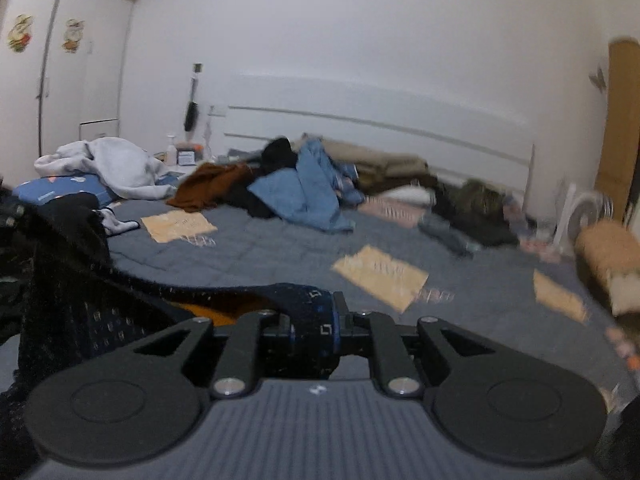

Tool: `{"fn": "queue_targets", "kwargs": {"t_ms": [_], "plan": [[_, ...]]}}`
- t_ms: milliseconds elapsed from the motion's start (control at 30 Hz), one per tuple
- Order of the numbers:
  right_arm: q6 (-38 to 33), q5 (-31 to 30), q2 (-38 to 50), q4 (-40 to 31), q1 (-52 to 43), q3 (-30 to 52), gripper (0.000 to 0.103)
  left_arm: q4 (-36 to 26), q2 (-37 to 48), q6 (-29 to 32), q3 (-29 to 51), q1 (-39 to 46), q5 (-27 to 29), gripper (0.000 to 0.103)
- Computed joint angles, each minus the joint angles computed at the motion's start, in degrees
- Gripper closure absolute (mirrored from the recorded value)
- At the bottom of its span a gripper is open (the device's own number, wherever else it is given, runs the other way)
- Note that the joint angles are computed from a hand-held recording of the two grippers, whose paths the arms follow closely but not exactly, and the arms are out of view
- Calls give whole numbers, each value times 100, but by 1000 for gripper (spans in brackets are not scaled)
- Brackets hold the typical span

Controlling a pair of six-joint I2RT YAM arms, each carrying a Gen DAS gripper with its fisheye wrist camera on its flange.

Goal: Fold clothes
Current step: 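Lower the jacket onto the bed and open both grippers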

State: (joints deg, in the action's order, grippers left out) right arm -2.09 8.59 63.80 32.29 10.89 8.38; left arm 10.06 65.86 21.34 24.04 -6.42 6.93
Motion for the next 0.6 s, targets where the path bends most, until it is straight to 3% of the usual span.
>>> {"fn": "queue_targets", "kwargs": {"t_ms": [67,167,233,333,400,500,600], "plan": [[46,-474,219,322,-366,-138,84,69,5,85,-154,282,351,84],[-14,-1002,-555,-377,-642,-243,65,-49,-450,276,-497,814,912,50],[-121,-1241,-936,-644,-851,-320,59,-452,-993,383,-648,1209,1329,48],[-141,-1495,-2183,-2000,-1045,-245,52,-1368,-1687,426,-613,1629,1822,48],[-243,-1625,-2681,-2776,-1103,-132,51,-2033,-2084,573,-540,1883,2128,41],[-591,-1670,-3234,-4005,-1063,73,50,-3051,-2707,1224,-513,2161,2303,33],[-953,-1784,-3621,-5228,-1083,259,50,-3833,-3259,1849,-634,2425,2367,33]]}}
